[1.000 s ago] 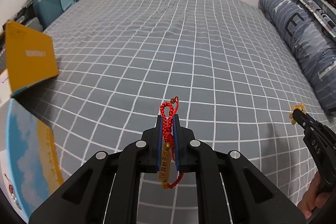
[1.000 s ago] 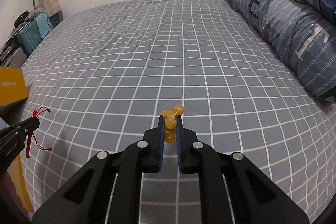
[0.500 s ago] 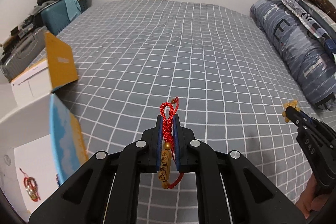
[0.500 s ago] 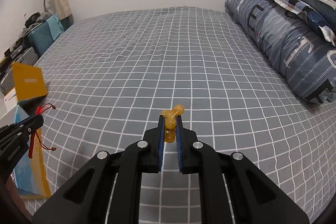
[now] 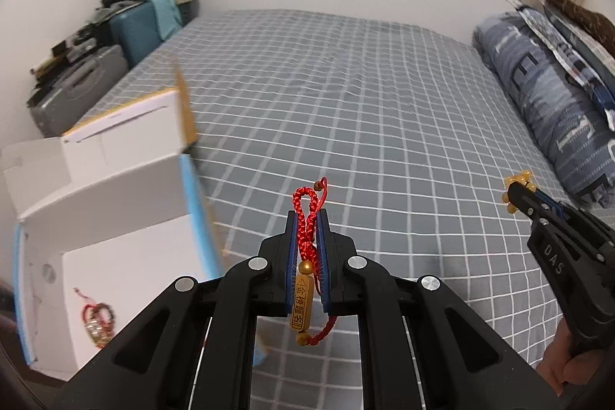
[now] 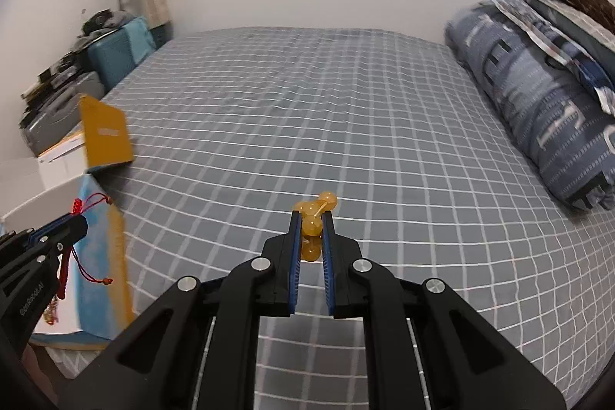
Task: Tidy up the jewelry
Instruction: 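Lift and carry both held bracelets over the open white box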
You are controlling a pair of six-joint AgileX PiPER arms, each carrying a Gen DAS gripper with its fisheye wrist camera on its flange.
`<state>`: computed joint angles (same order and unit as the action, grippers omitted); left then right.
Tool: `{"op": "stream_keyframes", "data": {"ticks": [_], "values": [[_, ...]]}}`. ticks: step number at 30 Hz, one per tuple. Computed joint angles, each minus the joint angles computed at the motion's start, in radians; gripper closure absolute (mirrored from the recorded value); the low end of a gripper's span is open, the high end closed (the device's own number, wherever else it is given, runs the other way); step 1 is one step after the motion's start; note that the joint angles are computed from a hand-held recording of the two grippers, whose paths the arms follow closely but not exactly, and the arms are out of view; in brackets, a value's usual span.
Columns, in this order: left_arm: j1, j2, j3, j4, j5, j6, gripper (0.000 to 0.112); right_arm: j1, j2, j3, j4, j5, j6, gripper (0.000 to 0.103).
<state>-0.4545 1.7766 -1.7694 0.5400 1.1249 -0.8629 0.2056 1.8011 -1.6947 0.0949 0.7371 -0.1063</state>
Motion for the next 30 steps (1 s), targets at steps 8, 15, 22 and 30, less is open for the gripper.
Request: {"op": "stream_keyframes", "data": {"ticks": [8,15,22,30], "values": [[0.112,-0.289,0.254,0.021,0.0,-0.006,0.103,0.228,-0.03,-0.016,-0.115,0.023,0.143,0.094],[0.317,-0.493,0.468,-0.037,-0.04,0.076,0.103,0.451,0.011,-0.101,-0.217,0.067,0.275,0.094],[0.684,-0.615,0.668,-0.22,-0.151,0.311,0.103,0.634,0.143,-0.198,-0.288,0.106,0.363,0.094],[0.91,-0.569,0.78,-0.357,-0.208,0.488,0.103,0.719,0.363,-0.419,-0.316,0.276,0.399,0.094]]}}
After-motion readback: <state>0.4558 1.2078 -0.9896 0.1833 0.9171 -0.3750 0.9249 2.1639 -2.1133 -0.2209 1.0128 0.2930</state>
